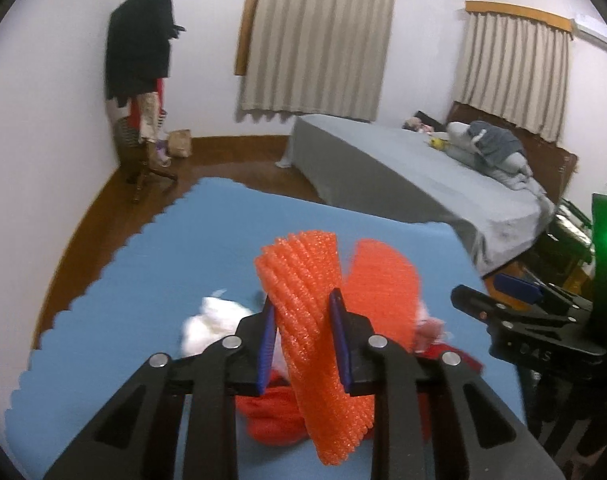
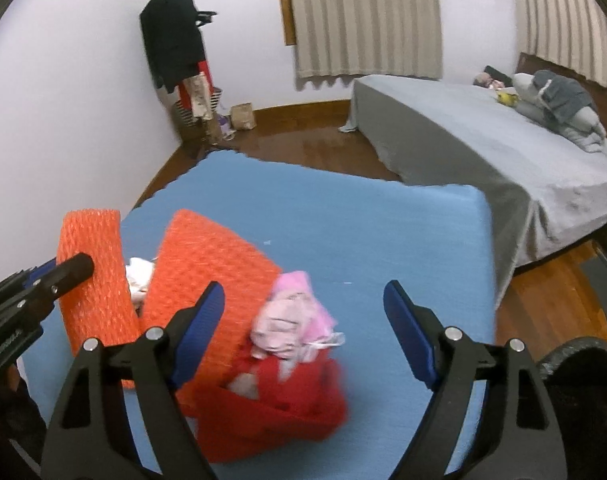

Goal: Collect trash
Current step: 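Grasp an orange foam net with the left gripper while the right grasps another, then carry both orange nets over the black bin and open both grippers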

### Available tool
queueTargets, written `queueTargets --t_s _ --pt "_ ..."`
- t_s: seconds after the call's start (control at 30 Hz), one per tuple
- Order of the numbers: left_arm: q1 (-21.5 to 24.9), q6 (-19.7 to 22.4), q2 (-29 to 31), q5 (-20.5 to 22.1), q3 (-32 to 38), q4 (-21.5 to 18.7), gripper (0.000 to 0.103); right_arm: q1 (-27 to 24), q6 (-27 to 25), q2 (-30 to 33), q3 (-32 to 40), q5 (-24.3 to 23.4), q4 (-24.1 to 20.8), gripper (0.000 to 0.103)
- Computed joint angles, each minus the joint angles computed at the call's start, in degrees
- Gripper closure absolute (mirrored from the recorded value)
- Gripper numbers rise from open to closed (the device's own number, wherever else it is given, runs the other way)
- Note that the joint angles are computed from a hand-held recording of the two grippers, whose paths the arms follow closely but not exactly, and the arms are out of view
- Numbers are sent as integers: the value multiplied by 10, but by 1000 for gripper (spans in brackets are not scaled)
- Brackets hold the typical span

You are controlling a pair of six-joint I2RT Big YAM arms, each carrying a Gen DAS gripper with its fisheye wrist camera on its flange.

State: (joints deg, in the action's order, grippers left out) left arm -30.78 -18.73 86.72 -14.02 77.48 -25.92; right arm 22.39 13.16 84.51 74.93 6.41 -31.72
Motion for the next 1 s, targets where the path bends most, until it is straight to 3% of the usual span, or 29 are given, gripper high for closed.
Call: queueTargets --t_s 0.07,0.2,0.37,0.43,0.5,0.57,0.6,0.7,1.0 --pt "8 2 -4 -9 -7 -1 78 13 -2 12 9 -4 1 23" --pt "23 0 -11 -14 -22 0 78 34 -9 43 33 -5 0 14" --pt "35 -8 -18 -9 -37 3 78 41 -10 83 60 -6 -14 13" --pt "40 -9 -20 -4 -41 5 78 41 -12 94 69 -14 -21 23" --pt "40 -12 -23 -2 -47 8 78 39 -20 95 71 -37 -21 46" --pt "41 -13 -24 1 -48 9 78 36 -32 95 74 -65 -24 64" --pt "41 -14 -24 2 -48 9 78 35 -37 90 70 -77 -22 68" --pt "39 -14 -25 1 -46 9 78 36 -44 72 59 -87 -11 73" --pt "31 -5 -41 1 -44 19 78 20 -42 14 28 -115 6 71"
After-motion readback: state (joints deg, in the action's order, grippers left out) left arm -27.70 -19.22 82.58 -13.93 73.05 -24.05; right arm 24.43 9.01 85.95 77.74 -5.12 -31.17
